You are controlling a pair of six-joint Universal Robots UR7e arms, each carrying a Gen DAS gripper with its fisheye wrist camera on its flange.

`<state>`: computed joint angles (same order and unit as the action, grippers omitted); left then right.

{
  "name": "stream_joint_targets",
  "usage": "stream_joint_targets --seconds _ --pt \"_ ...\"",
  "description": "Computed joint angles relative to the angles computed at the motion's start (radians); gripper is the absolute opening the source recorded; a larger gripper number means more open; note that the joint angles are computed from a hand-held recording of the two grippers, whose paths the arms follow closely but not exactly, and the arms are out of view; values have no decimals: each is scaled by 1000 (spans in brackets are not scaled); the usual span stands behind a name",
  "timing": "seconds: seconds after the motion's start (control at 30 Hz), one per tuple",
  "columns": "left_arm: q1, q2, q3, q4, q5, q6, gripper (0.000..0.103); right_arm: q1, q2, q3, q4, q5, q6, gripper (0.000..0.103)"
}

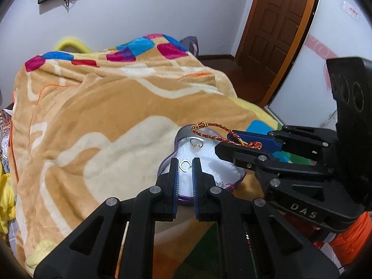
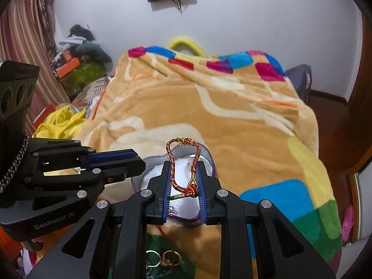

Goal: Organize jewelry

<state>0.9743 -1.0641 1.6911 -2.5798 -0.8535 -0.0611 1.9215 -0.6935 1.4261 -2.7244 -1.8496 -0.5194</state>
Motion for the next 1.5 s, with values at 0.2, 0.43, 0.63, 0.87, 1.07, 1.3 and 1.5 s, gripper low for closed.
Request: stream_joint_targets --seconds 0.2,0.43,0.63,0.87,1.07,1.3,1.5 --pt "18 11 -27 44 -32 -10 9 -2 7 -17 40 -19 -8 19" --pt "23 14 -43 91 -41 -27 9 -1 14 -30 58 -32 -12 20" --pt "19 7 -42 102 -29 -37 9 5 17 -47 105 -45 -13 23" --pt "-11 -30 1 68 35 -35 18 22 9 -29 84 -74 -29 31" --pt "-40 -70 39 48 75 -45 34 40 -17 13 45 -82 -40 36" --pt "-81 -111 77 45 100 -67 36 64 -68 86 -22 -96 -55 36" --pt "-114 -145 115 56 116 -92 38 77 -118 155 -86 -103 -58 36"
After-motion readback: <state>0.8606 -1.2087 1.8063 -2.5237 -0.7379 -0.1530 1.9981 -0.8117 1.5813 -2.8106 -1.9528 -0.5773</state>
